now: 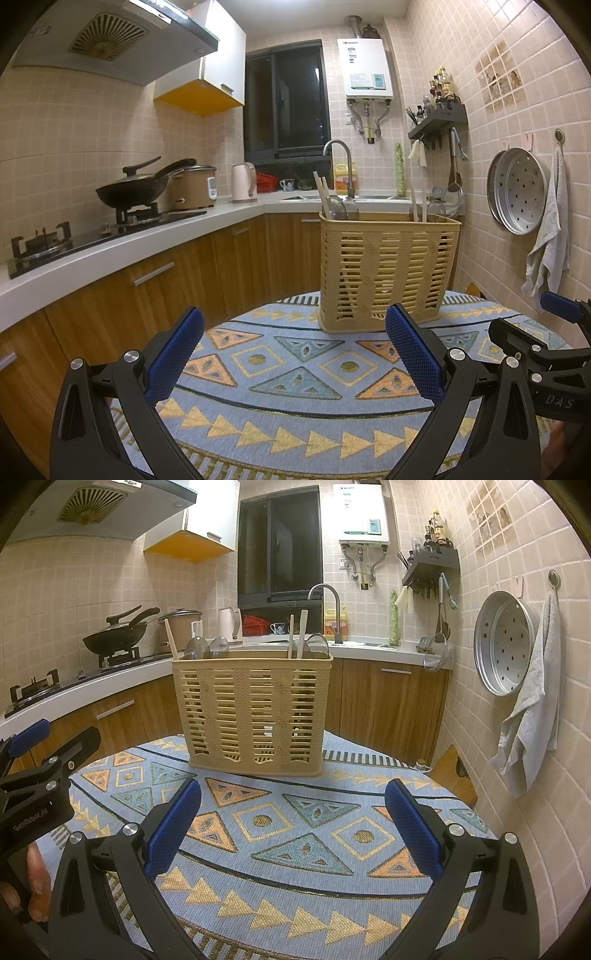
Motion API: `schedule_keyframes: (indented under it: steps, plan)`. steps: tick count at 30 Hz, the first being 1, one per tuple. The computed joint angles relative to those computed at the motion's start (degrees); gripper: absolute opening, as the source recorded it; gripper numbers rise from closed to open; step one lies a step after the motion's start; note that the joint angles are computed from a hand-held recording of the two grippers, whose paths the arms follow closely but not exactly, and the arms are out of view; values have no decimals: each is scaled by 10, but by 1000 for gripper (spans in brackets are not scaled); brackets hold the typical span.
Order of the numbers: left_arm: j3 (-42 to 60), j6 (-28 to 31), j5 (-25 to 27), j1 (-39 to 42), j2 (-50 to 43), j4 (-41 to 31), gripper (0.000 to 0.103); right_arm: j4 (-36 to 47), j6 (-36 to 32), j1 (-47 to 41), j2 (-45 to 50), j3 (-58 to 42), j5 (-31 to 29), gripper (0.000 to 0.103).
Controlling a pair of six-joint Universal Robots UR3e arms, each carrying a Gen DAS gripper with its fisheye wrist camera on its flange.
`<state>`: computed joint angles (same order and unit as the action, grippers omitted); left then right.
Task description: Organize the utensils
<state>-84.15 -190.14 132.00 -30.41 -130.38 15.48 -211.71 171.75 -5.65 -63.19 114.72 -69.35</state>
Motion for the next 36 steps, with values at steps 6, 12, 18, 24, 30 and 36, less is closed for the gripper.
schedule_keyframes:
  steps: [6,12,18,24,30,36]
  plan:
    - [0,0,-1,0,1,-3,95,7,2,1,0,-2,-1,95]
    - [1,0,0,-2,2,-5,95,10,2,2,-1,-3,-2,95]
    - [0,1,1,-3,2,-4,95,10,2,2,-1,-3,-2,95]
    - [2,1,2,-3,2,-6,95,10,2,2,-2,-3,-2,95]
    - [2,3,-2,-3,3,-8,95,12,2,2,-2,-5,-2,95]
    - [5,6,-8,-2,2,-10,95,12,1,2,-2,-5,-3,95]
